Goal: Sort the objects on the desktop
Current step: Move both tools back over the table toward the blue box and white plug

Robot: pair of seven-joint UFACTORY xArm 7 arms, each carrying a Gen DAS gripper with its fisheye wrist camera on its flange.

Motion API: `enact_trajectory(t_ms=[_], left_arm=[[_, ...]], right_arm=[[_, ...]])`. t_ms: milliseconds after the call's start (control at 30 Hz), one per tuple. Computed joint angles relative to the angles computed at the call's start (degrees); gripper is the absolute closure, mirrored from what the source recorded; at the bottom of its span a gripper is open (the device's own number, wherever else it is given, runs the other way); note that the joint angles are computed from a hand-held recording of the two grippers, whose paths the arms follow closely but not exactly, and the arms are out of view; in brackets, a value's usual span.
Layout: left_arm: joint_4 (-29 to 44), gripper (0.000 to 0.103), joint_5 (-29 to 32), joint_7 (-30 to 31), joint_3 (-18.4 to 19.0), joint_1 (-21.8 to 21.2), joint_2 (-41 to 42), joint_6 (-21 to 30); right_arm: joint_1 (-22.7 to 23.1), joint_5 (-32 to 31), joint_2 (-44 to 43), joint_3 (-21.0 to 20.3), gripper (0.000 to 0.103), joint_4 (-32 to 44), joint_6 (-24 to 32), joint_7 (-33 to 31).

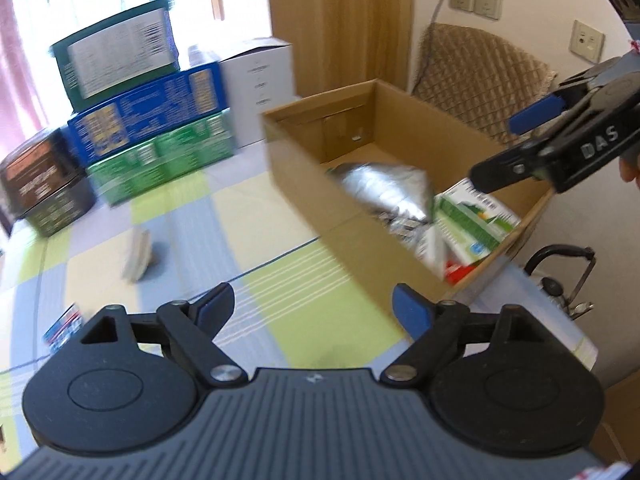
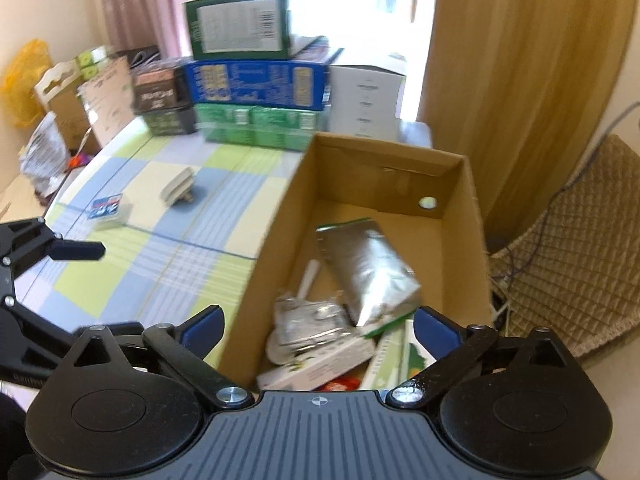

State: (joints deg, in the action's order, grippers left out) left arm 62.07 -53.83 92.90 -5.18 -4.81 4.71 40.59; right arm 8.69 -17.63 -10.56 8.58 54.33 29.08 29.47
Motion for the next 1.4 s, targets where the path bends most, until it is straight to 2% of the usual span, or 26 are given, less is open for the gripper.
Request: enact_trajectory(t_ms=[133,333,533,700,867,933,1033,1100,1167,1400], left_arm=[[2.11,0.009,0.85,2.46,1.99,3.07,1.81,0.56],[7.41,0.003,3.25,3.67,3.18,8.71,6.34,0.29],[12.89,0.002,5.14,5.14,2.55,13.97,11.23,0.73],[19.50,0.002,7.14,5.01,1.24,17.69,16.22,4.20],[26.02,0.002,9.66,7.82,-0.82,19.53,21.16,5.42],[29.17,0.002,10.60,10.18,-1.93,20.40,23.57,6.63],[34.95,0.002,12.44,13.53,-3.42,21.26,27.93,8.87],[39.47,0.002,14.11,14.30,-4.08,21.16,31.34,9.72],[44.46,0.002,16.02,14.13,-4.69,20.88,35.08,10.60],[68.49,0.004,24.14,12.51,-6.79,18.91,51.36,18.62]], right_arm=[[1.56,-0.48,2.55,1.23,0.002,2.52,0.40,0.17],[4.92,-2.37,8.16,1.79,0.002,8.25,1.16,0.78],[9.04,-3.78,14.35,1.20,0.002,15.06,2.61,-0.71],[12.23,-5.08,19.85,0.19,0.002,21.18,4.95,-3.62],[14.26,-4.20,25.70,-0.84,0.002,28.24,6.94,-10.56],[14.44,-3.30,28.08,-1.31,0.002,30.64,6.09,-13.70],[13.81,-1.45,32.20,-1.41,0.002,34.16,3.17,-21.75],[14.00,-0.62,35.58,-2.11,0.002,37.97,3.59,-25.76],[13.86,1.14,39.33,-2.38,0.002,42.60,4.91,-29.59],[14.45,4.58,54.46,-3.99,0.002,63.28,12.51,-43.70]])
